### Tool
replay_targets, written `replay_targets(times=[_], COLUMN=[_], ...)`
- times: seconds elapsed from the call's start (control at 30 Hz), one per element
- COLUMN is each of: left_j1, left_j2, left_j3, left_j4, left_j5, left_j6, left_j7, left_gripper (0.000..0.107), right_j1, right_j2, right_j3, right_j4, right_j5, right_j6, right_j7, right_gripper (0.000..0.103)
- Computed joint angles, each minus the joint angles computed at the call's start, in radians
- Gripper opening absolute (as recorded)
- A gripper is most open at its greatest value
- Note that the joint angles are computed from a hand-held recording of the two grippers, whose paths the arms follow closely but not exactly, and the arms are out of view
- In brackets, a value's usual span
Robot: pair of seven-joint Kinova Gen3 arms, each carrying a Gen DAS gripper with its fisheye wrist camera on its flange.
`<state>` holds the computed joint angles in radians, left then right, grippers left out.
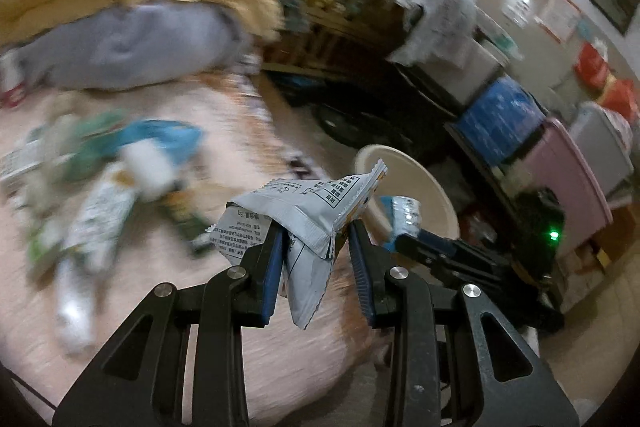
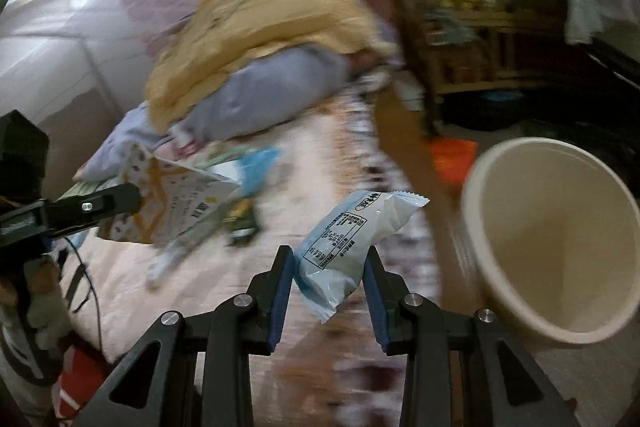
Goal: Collect trash
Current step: 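Carry both items to the white bucket and open both tools to drop them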
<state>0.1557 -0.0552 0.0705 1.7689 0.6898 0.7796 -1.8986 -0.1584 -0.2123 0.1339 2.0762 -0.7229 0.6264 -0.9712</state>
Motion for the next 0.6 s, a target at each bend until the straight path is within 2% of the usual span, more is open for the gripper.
replay_targets(times=[0.1, 0.27, 0.37, 0.47, 0.57, 0.6], left_j1=[0.038, 0.109, 0.136, 0.158, 0.156, 0.157], left_j2=[0.075, 0.220, 0.313, 0.394, 0.457, 0.472], left_j3=[0.050, 0.126, 0.163, 0.188, 0.216, 0.218], left_j4=[-0.074, -0.219, -0.306, -0.376, -0.417, -0.431], left_j5=[-0.021, -0.087, -0.102, -0.111, -0.102, -0.105], left_j6=[-0.014, -0.044, -0.040, -0.047, -0.049, -0.035], left_j7=[0.040, 0.121, 0.151, 0.181, 0.182, 0.195], left_gripper=[0.030, 0.030, 0.030, 0.031, 0.037, 0.040], right_j1=[0.042, 0.142, 0.202, 0.254, 0.298, 0.314], right_j2=[0.015, 0.083, 0.128, 0.167, 0.179, 0.180], right_j3=[0.053, 0.138, 0.147, 0.129, 0.098, 0.091], right_j4=[0.001, -0.016, -0.031, -0.045, -0.041, -0.038], right_j5=[0.011, -0.038, -0.055, -0.043, -0.024, -0.029], right_j6=[0.003, 0.043, 0.058, 0.046, 0.025, 0.024], right_j7=[0.027, 0.134, 0.172, 0.160, 0.130, 0.134], right_gripper=[0.033, 0.033, 0.034, 0.034, 0.046, 0.047])
